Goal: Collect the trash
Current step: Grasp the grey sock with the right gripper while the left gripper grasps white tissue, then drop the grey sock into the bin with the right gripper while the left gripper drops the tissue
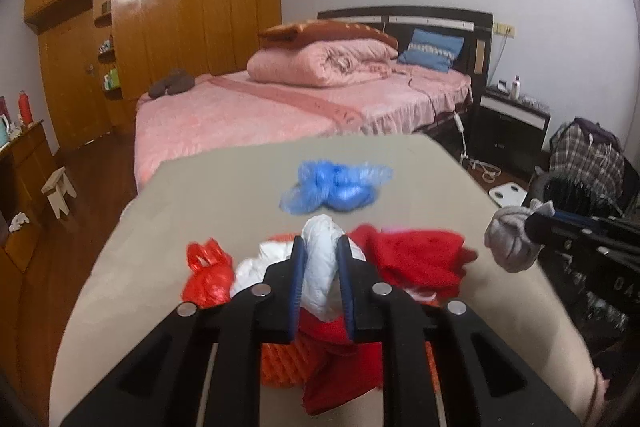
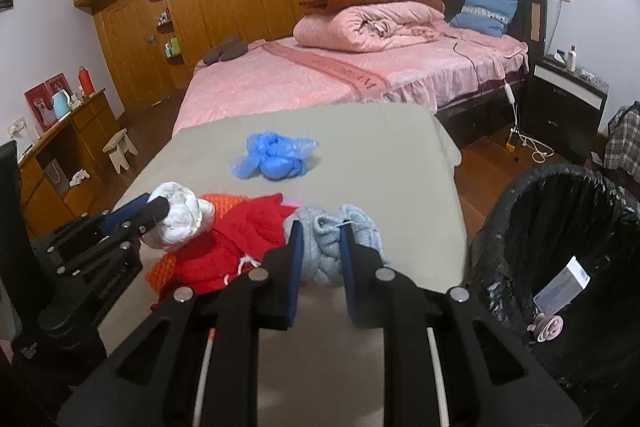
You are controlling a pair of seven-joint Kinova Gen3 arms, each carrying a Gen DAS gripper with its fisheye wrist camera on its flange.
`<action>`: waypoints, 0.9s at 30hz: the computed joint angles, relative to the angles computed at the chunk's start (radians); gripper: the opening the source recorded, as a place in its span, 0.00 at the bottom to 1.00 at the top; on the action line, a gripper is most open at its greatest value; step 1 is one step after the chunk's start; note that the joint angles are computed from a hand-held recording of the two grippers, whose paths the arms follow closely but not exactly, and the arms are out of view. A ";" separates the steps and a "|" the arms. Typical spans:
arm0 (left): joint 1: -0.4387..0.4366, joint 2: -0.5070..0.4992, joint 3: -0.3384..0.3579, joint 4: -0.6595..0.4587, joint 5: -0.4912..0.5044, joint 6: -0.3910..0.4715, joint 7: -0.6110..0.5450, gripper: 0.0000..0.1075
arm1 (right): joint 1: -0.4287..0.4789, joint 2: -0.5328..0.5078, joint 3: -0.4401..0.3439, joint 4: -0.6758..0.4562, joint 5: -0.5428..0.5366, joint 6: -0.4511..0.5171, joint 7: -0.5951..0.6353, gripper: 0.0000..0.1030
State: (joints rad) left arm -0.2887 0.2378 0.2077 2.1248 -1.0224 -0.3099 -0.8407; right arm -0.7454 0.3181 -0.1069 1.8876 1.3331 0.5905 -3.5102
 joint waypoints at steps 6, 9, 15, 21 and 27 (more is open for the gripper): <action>0.002 -0.036 0.015 -0.021 -0.084 0.013 0.102 0.15 | -0.004 -0.032 -0.008 0.005 0.014 0.037 -0.011 0.17; 0.018 -0.041 0.013 -0.032 -0.135 0.015 0.167 0.15 | -0.003 -0.052 -0.019 0.012 0.011 0.066 -0.009 0.17; 0.083 -0.045 -0.009 -0.044 -0.198 -0.009 0.229 0.15 | 0.002 -0.095 -0.044 0.044 -0.004 0.148 -0.018 0.17; 0.158 -0.043 -0.022 -0.054 -0.261 -0.038 0.291 0.15 | 0.018 -0.144 -0.070 0.094 -0.021 0.233 -0.047 0.17; 0.242 -0.019 -0.019 -0.088 -0.316 -0.052 0.344 0.15 | 0.051 -0.197 -0.094 0.157 -0.039 0.309 -0.074 0.17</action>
State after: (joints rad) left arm -0.0465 0.2186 0.1883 2.0370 -1.3379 -0.3618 -0.4966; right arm -0.6945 0.1214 -0.2007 2.0447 1.2946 0.8998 -3.5846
